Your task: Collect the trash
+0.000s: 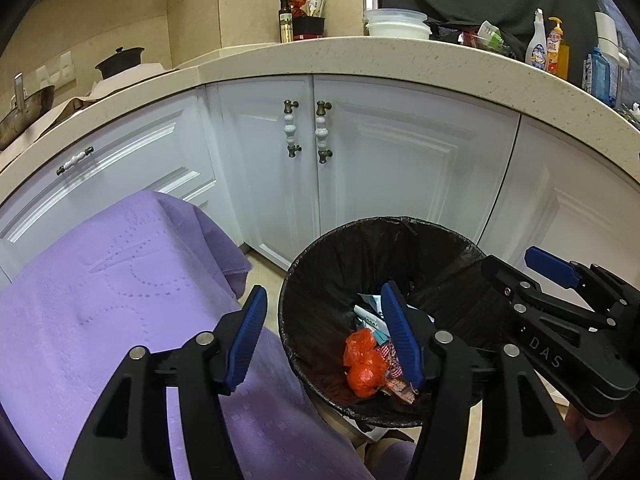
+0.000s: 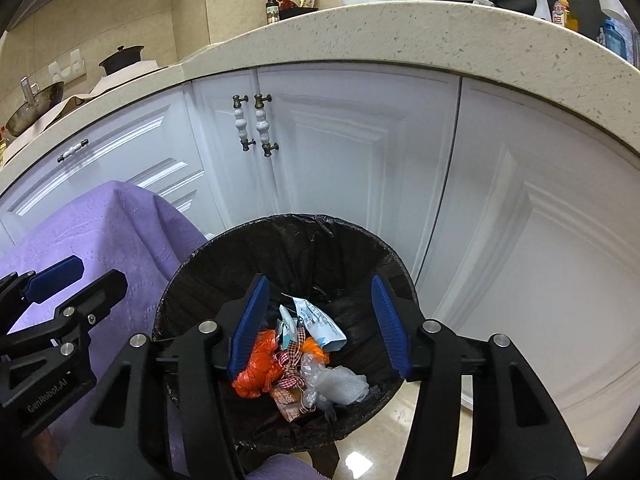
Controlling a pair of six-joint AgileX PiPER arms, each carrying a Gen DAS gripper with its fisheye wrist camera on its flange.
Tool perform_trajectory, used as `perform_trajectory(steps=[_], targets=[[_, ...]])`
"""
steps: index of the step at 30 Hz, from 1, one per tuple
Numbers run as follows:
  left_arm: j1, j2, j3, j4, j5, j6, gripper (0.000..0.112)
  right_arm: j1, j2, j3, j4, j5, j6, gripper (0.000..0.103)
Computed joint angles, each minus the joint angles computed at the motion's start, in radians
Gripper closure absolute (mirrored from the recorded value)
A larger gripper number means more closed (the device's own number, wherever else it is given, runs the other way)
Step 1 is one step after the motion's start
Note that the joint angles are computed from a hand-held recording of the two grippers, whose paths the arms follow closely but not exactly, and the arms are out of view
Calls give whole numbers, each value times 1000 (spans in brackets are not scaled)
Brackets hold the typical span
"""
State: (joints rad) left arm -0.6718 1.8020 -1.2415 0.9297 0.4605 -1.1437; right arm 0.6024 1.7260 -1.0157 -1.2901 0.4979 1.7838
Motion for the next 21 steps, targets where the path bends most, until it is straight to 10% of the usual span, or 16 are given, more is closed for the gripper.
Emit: perform_trajectory(steps=[21], targets=[[-48,-257,268,198,35,-232,35,253,-158,126,44,226,87,22]])
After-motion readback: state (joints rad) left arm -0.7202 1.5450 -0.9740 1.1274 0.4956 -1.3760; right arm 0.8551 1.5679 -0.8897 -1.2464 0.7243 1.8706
